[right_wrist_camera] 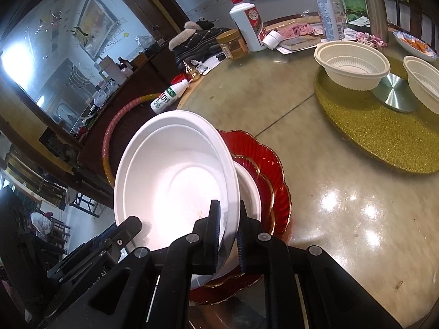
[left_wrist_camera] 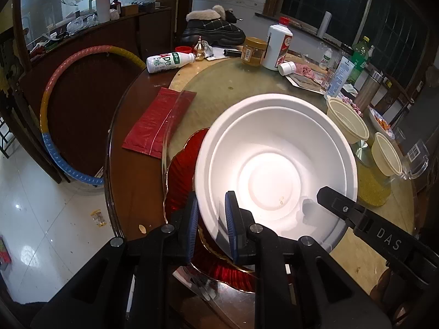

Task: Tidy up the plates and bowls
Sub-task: 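Lower the large white bowl onto the white bowl on the red plates, then open both grippers and pull them back from the white bowl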

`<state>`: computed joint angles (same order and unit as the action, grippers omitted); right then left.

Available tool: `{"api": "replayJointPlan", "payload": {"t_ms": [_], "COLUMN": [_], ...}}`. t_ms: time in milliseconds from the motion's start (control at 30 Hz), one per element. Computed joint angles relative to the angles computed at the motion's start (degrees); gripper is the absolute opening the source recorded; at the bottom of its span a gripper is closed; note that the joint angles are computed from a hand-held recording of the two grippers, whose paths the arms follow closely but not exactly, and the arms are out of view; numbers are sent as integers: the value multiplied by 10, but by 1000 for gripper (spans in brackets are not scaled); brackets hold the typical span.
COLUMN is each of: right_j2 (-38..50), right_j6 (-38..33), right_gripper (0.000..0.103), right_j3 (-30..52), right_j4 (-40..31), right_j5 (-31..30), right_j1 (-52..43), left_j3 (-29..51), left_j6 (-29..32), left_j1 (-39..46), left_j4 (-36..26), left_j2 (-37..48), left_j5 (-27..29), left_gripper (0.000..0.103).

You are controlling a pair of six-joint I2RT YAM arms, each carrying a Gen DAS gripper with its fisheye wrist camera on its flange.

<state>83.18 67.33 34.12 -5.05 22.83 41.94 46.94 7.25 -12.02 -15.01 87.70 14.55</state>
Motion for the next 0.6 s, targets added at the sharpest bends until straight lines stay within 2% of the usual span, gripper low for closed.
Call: {"api": "replayJointPlan", "payload": {"t_ms": [167,267,333,500,533,600], "right_j2": [-5,-10,-13,-24,-27,-33], "right_j6": [2,6,5,10,12,14], "right_gripper": [14,28,34,34,34,46], "right_j3": [1,2,0,-1,-2,-7], "right_j4": [-5,-12,-12,-20,-22,-19], "right_j5": [8,17,21,33,34,34], "right_j1": [3,6,7,13,13,13], "left_j3": [3,2,1,3,4,4], "left_j6": [-3,-7,-9,-15,-17,-25], "left_j1": [8,9,11,18,22,28], "left_j4": [0,1,2,-6,-8,-9], "left_j2": [2,-4,-6,-9,-9,-12], "left_j5": [11,14,17,34,41,54], "left_gripper": [17,17,17,17,21,37]}}
